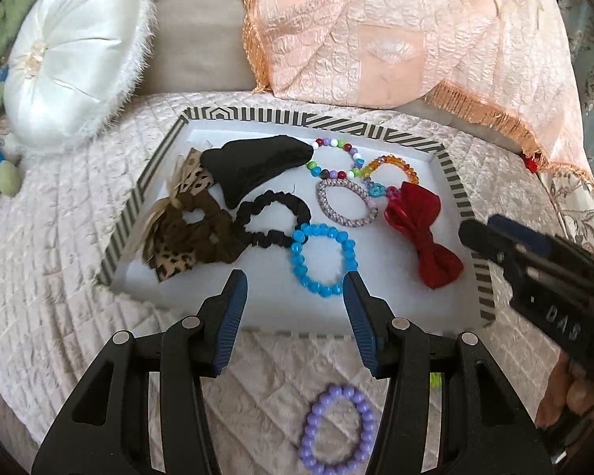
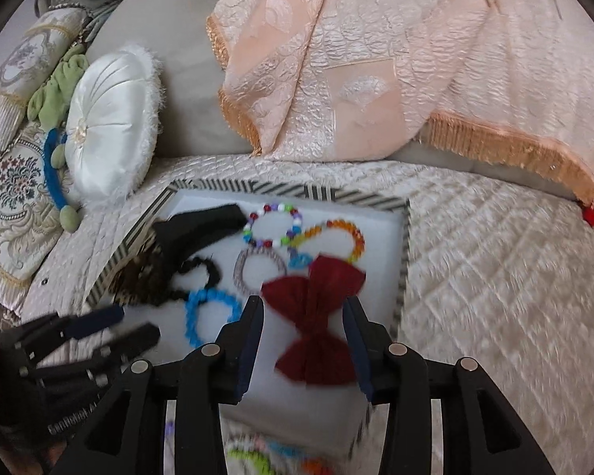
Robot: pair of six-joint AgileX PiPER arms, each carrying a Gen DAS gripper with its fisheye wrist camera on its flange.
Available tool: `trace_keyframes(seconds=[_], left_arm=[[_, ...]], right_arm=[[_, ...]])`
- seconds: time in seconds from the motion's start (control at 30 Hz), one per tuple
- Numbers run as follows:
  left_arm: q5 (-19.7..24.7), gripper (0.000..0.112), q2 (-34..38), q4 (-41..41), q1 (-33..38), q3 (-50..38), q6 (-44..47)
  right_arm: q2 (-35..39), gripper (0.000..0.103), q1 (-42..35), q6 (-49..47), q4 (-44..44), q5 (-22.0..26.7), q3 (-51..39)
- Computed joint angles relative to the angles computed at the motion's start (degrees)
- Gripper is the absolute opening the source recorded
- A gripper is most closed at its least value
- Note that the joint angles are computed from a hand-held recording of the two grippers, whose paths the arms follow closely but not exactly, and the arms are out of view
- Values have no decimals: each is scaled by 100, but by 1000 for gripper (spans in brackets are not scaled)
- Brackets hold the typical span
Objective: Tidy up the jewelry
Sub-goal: 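Withdraw both tools to the purple and green bead bracelets, then grasp the purple bead bracelet with the left tool while the right tool grasps the green flower bracelet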
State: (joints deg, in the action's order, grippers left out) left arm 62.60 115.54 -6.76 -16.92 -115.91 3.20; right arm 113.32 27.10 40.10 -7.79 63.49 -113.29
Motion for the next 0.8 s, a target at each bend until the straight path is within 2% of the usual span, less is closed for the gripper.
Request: trace_keyframes(seconds=[0.33, 0.6, 0.8], left_arm=[[-617, 50, -1039, 93, 2, 1550, 89], [-560, 50, -1475, -361, 253, 2107, 418], [-516, 51, -1686, -525, 328, 2511, 556]], right_arm=[[-1032, 49, 615, 842, -335, -181, 1317], [-1670, 51, 974, 1246, -635, 11, 1963], [-2117, 52, 1017, 1516, -639, -78, 2673]])
